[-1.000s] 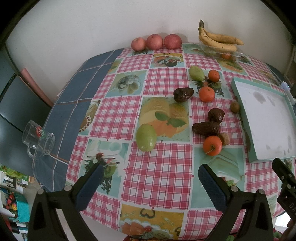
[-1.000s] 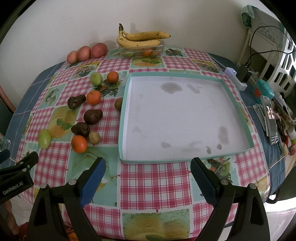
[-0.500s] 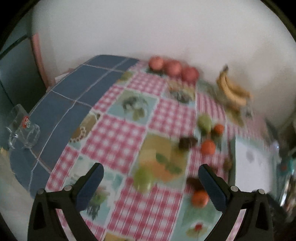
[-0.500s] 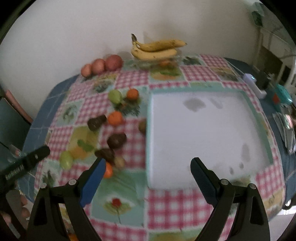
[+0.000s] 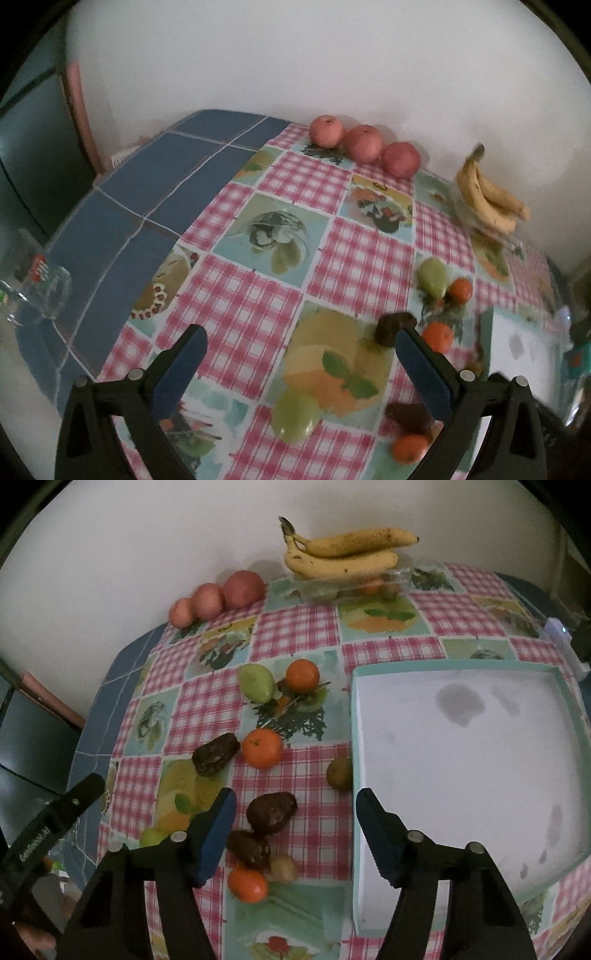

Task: Organize fruits
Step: 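Grasp the green pear with the left tool while the right tool grasps a dark avocado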

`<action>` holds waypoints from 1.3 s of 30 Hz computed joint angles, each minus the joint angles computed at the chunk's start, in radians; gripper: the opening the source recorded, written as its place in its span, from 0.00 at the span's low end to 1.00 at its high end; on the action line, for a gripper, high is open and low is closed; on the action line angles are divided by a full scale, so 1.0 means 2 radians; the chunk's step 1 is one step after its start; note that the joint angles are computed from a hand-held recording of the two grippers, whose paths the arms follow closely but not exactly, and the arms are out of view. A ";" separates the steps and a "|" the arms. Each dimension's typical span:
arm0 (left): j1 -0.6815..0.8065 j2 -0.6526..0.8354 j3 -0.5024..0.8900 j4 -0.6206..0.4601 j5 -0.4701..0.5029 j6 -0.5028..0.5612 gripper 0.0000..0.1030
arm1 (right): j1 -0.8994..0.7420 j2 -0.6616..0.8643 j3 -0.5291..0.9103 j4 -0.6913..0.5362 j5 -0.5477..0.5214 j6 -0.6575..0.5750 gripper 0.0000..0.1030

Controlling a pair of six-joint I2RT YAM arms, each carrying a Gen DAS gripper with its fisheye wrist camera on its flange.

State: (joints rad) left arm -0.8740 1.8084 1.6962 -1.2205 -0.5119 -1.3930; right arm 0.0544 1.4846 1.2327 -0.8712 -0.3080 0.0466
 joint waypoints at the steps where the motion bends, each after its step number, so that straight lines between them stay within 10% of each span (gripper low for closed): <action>1: 0.005 -0.008 -0.011 0.007 0.000 -0.003 0.98 | -0.001 0.006 0.004 -0.001 0.001 0.002 0.61; 27: -0.002 0.028 -0.100 0.067 0.173 0.019 0.65 | 0.051 0.087 0.008 -0.004 0.001 0.000 0.59; 39: -0.013 0.053 -0.069 0.042 0.154 0.021 0.54 | 0.061 0.095 -0.002 0.026 0.017 0.005 0.59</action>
